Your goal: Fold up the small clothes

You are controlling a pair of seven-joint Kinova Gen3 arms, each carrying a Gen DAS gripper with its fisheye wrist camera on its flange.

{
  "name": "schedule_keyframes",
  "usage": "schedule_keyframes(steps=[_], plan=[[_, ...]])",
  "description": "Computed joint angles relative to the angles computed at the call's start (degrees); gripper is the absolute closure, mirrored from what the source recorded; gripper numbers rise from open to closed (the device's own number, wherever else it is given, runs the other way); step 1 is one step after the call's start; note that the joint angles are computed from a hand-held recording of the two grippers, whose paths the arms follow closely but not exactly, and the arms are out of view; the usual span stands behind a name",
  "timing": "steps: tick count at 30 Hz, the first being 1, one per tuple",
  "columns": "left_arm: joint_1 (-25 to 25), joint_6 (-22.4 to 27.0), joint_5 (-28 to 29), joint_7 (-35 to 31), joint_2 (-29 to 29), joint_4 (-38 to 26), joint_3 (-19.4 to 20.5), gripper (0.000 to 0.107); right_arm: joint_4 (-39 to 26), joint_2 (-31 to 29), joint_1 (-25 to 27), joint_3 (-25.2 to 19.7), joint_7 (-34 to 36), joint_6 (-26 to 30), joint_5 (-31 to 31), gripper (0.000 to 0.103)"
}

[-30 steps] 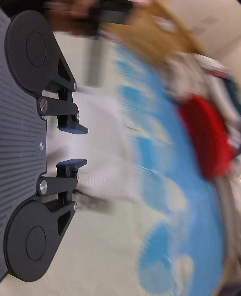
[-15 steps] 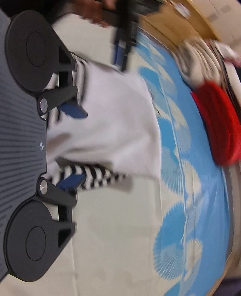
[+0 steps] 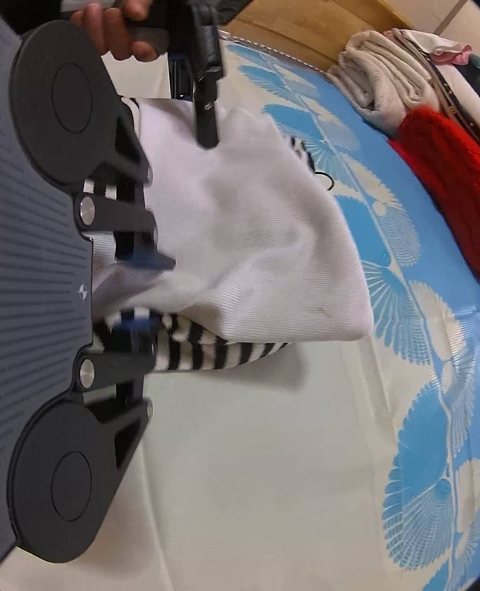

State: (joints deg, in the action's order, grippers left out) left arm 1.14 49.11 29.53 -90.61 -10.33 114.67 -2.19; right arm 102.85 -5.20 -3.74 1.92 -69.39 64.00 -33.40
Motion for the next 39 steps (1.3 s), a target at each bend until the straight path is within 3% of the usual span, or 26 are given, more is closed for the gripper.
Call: schedule_keyframes(steps=[2,5,7,9,11,13,16,19,21,23,25,26,27,28,32,34,39], plan=[[0.06,-3.97,-3.65,1.96,-2.99,-0.16,2.15,0.075,0.99,-2.03,-2.50,2.46,2.07,-2.13,-3.12,0.091],[0.01,-9.15,-6.98,3.98,-6.67,0.25,2.37,0.074,3.87,-4.87,-10.23,9.87,4.47,-8.16,-10.11,0.092],[1.45,-11.49,-7.53,4.66,-7.98,0.44,-0.11,0.070,5.29,-6.86,-12.82,10.90,4.65,-12.82,-13.50,0.092],[0.06,-12.83,-8.29,6.53,-9.50,0.57,-0.56,0.056,5.78,-8.03,-12.86,7.69,1.80,-17.45,-13.17,0.091],[-4.46,-14.08,-11.41,11.19,-11.39,1.28,2.05,0.032,5.35,-7.36,-9.69,2.38,-2.86,-19.25,-9.51,0.084],[-5.75,-12.45,-14.04,13.99,-12.10,0.98,2.00,0.032,3.95,-5.88,-5.52,-2.93,-7.52,-18.07,-4.85,0.080],[-1.52,-7.41,-12.88,11.55,-11.53,-0.29,-4.04,0.033,3.47,-6.75,-2.71,-7.71,-12.91,-18.11,1.67,0.077],[0.12,-2.50,-13.30,8.68,-10.95,-1.60,-4.92,0.033,3.76,-8.03,-7.79,-2.93,-12.77,-16.88,1.83,0.059],[3.06,-0.54,-14.12,7.63,-10.86,-1.46,-6.12,0.033,3.04,-7.84,-11.89,0.68,-12.11,-13.81,1.83,0.055],[4.14,1.85,-16.87,8.82,-9.94,-1.96,-4.08,0.033,1.22,-6.42,-13.62,0.04,-14.09,-10.63,5.56,0.053],[2.38,6.38,-21.53,9.25,-6.93,-3.06,1.19,0.032,0.90,-5.05,-11.22,-4.52,-14.25,-8.94,10.22,0.055],[1.70,7.80,-23.86,9.33,-5.63,-2.80,3.84,0.030,0.84,-4.71,-9.56,-7.18,-15.23,-8.45,12.55,0.063],[0.97,8.29,-26.19,10.34,-5.39,-3.00,6.49,0.030,0.17,-4.14,-8.89,-9.18,-17.14,-7.61,14.88,0.094],[0.64,7.85,-27.75,12.10,-6.06,-2.83,8.35,0.030,-0.04,-4.07,-8.66,-10.12,-19.00,-7.64,16.31,0.098],[2.09,6.62,-27.04,12.29,-9.61,-2.16,7.23,0.031,-0.27,-5.05,-10.72,-7.43,-21.50,-8.36,17.36,0.099],[1.96,9.11,-28.52,12.88,-8.45,-3.23,8.81,0.031,-0.61,-4.71,-11.01,-6.08,-21.58,-7.36,16.79,0.099],[2.52,10.23,-30.76,15.10,-7.40,-3.90,9.98,0.031,-0.37,-4.87,-11.03,-7.34,-21.24,-6.78,18.29,0.098]])
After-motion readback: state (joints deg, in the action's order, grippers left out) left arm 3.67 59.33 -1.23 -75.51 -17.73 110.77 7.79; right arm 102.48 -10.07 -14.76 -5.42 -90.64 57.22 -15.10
